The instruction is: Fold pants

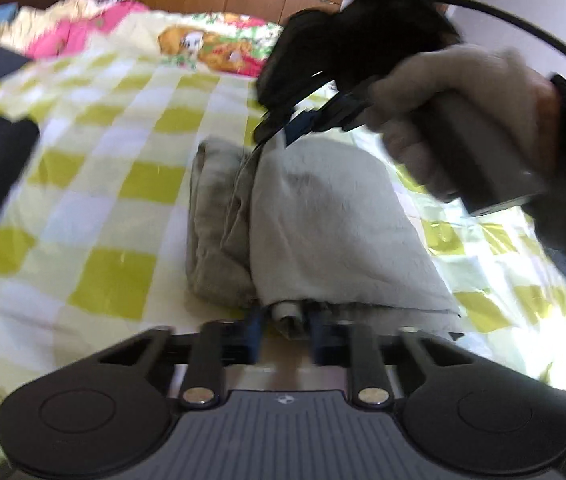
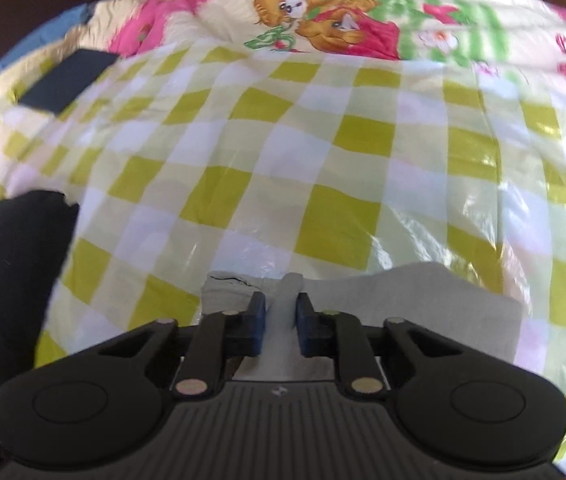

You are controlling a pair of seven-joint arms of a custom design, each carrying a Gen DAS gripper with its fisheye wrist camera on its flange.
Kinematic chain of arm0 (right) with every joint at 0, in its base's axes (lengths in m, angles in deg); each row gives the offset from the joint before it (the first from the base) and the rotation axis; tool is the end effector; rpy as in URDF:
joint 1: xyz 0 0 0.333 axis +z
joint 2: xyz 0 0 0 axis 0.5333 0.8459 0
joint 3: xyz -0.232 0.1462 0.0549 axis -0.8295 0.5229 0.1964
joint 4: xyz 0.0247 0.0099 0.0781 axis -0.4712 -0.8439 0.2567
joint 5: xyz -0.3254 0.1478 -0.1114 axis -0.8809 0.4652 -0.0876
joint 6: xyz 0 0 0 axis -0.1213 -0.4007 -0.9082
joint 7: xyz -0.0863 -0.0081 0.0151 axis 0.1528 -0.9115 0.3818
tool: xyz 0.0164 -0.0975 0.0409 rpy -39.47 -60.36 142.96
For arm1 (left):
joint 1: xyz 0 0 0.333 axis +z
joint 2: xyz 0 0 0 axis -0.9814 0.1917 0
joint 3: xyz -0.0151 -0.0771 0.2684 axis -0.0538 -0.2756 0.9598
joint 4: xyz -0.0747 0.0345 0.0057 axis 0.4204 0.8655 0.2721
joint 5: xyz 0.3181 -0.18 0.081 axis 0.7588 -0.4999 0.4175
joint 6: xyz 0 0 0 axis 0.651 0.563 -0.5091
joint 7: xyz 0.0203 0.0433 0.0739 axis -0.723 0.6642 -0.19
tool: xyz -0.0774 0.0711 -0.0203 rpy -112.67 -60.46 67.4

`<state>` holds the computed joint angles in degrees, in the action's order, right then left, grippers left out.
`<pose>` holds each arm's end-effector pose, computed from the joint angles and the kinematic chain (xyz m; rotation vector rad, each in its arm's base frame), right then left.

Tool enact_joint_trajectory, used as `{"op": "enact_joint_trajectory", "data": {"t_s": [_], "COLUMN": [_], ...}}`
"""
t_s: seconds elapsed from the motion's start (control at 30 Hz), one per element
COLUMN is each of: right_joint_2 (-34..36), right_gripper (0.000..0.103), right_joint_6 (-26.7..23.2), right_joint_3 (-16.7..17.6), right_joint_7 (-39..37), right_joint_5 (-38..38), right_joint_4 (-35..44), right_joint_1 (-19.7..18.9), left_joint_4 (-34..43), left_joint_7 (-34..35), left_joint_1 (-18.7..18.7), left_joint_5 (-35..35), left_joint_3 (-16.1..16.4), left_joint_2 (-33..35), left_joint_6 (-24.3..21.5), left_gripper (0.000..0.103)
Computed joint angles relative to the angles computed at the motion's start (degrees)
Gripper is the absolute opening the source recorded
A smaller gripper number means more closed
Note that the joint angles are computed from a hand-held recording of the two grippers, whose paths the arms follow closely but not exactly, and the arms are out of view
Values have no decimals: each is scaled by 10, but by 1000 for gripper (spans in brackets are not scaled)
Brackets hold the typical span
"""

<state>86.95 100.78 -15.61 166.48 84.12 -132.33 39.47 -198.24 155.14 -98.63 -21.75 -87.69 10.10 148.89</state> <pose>0.5978 0.0693 0.4172 -1.6494 2.0717 -0.3532 0.4406 -0.2069 0.3658 -1.4769 2.3912 -1.1534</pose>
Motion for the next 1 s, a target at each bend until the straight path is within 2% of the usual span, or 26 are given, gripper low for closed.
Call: {"op": "enact_joint_trajectory", "data": {"t_s": [0.07, 0.13, 0.3, 0.43, 0.53, 0.67, 0.87, 1.0], "right_joint_2": [-10, -23, -45, -73, -79, -54, 20, 79], "right_gripper": [11, 10, 9, 9, 9, 9, 9, 9], "right_joint_6": [5, 16, 33, 58, 65, 52, 21, -7], "right_joint_3": [2, 5, 5, 2, -3, -2, 12, 11], "right_joint_7": [-12, -34, -73, -94, -85, -65, -53, -30], "right_joint_5": [21, 43, 107, 142, 137, 114, 101, 49], "right_joint_4": [-13, -29, -49, -63, -55, -19, 52, 110], "right_joint_1": [-6, -10, -17, -17, -16, -13, -1, 18], "left_joint_4": [-1, -3, 7, 8, 13, 21, 20, 14], "left_joint_7": [5, 49, 85, 170, 198, 184, 164, 158], "left_joint_1": [-1, -7, -4, 2, 11, 29, 50, 58], "left_joint_5": [-2, -42, -73, -164, -190, -196, -189, -185], "left_joint_3": [-1, 0, 3, 10, 8, 13, 16, 15], "left_joint_2": [0, -8, -8, -35, -41, -35, -18, -9], "left_joint_6": [5, 10, -4, -24, -35, -43, -35, -30], "left_gripper": [29, 26, 21, 21, 21, 21, 21, 21]}}
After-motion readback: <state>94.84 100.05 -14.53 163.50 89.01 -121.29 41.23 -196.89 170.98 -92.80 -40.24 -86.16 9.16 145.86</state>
